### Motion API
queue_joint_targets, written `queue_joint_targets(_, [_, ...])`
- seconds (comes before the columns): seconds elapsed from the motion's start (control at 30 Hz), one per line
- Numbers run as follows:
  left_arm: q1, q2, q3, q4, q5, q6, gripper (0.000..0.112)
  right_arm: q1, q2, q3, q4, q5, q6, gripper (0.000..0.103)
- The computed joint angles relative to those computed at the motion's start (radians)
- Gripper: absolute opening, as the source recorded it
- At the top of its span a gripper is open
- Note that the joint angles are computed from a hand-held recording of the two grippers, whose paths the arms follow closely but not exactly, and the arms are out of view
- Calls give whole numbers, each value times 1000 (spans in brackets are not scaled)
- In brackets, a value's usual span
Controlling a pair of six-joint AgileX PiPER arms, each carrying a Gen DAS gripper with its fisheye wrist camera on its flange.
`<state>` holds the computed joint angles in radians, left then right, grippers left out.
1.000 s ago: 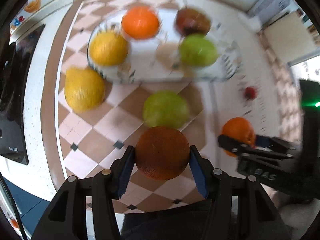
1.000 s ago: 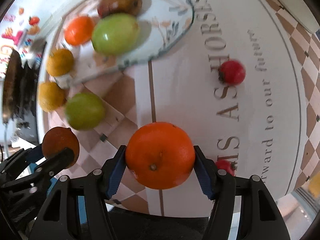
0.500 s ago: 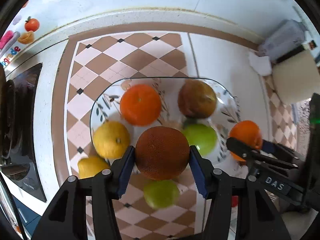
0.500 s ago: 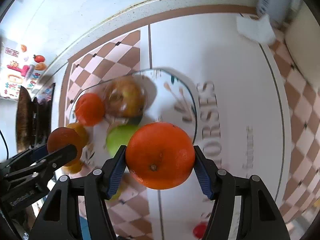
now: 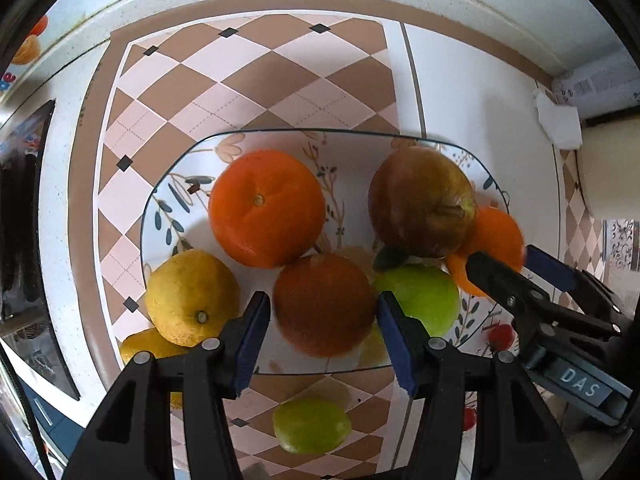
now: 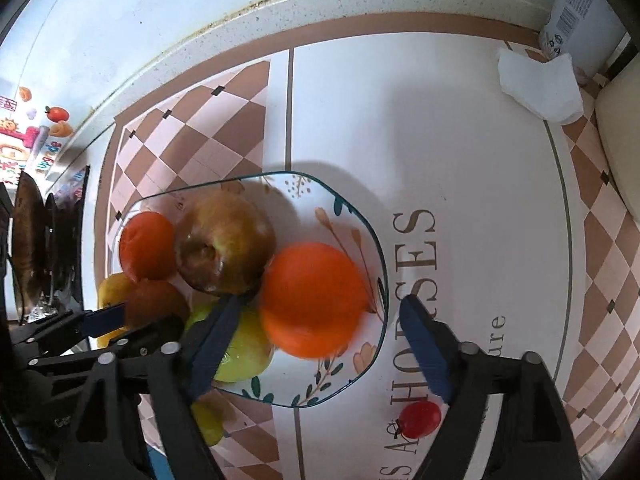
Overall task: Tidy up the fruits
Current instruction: 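Lower the dark fruit and orange onto the plate and open both tools, then lift both tools up away from the plate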
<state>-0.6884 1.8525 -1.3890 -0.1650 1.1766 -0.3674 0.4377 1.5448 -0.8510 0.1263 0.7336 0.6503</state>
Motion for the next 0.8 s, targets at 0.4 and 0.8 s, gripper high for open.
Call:
queue_joint_targets(0.4, [22, -161, 89, 93, 2, -46, 79, 110, -126, 11, -155, 139, 223, 91])
queue_joint_targets(0.8, [-74, -366, 198, 249, 19, -164, 79, 399, -205, -32, -274, 285, 525, 91])
